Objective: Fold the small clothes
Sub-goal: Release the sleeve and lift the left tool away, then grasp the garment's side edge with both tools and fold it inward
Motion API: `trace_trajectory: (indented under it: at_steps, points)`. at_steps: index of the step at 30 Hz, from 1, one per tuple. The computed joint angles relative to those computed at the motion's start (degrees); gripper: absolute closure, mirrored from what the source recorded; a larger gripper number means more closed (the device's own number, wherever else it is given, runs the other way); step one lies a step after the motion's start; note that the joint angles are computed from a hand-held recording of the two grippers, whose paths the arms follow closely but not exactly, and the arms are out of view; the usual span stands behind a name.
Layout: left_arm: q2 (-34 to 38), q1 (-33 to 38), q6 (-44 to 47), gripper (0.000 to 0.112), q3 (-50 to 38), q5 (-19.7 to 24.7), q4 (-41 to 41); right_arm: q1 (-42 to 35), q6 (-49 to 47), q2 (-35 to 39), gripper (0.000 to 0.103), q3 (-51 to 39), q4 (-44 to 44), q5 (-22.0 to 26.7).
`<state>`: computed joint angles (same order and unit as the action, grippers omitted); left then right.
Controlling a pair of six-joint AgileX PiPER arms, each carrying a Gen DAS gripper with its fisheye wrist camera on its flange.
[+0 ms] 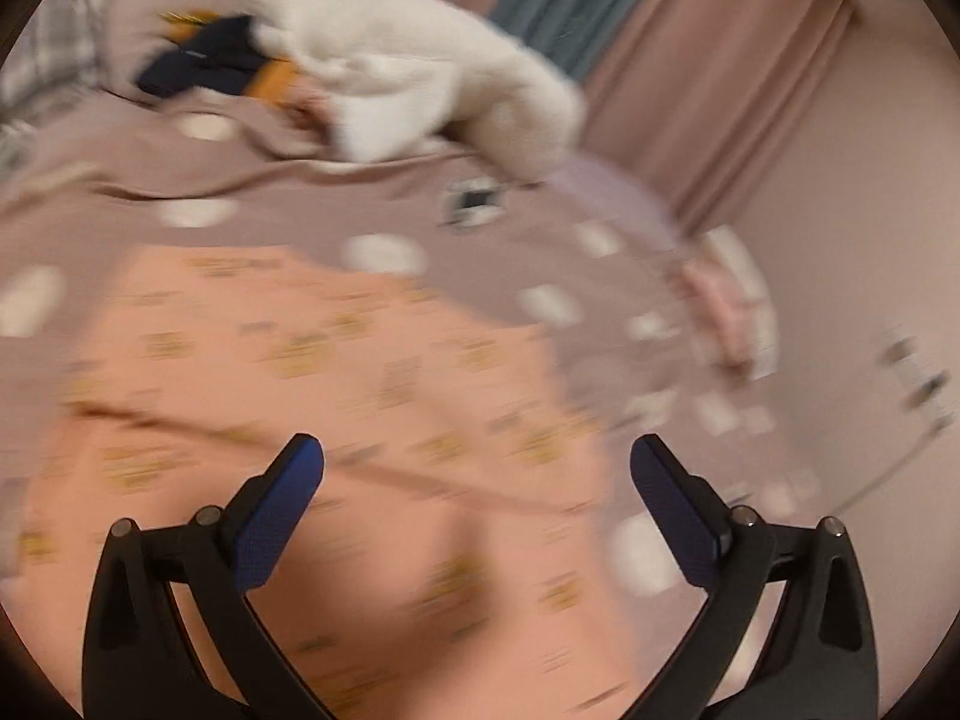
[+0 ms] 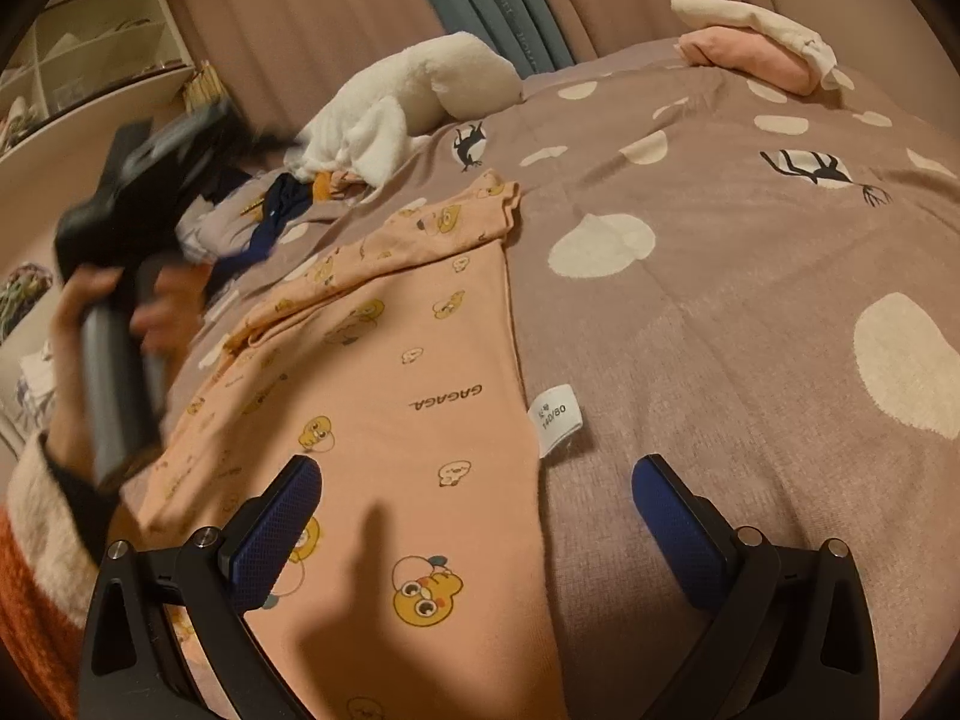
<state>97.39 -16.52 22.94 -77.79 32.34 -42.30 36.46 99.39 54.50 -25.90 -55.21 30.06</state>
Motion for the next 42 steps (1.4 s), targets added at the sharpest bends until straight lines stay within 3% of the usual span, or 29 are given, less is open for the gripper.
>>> trace_trajectory:
  at_steps: [2, 6, 9, 24, 35, 42]
  points:
    - [-3.2, 1.5, -0.6, 0.01, 3.9, -1.1, 4.6, 0.5, 1.5, -0.3, 0.0, 0.4, -1.1, 0.1]
    - [-8.4, 7.8, 12.6, 0.01, 13.4, -3.6, -3.3, 0.3, 4.9, -1.1, 0.0, 1.6, -3.8, -0.8]
    - [-10.3, 13.0, 22.1, 0.01, 17.8, -2.0, -9.6, 0.6, 6.1, -0.8, 0.0, 1.5, -4.5, -0.4]
    - [-10.9, 30.7, 40.6, 0.01, 29.7, 5.2, -21.5, 1.8, 4.9, 1.2, 0.0, -0.1, -3.3, 2.0]
    - [-12.0, 33.6, 41.3, 0.01, 30.5, 9.8, -18.0, 3.0, 4.2, 2.5, 0.0, -1.2, -2.4, 4.0]
    - [-16.6, 36.7, 41.2, 0.01, 33.5, 15.3, -12.4, 8.4, -0.6, 7.6, 0.0, -6.4, 2.4, 13.3]
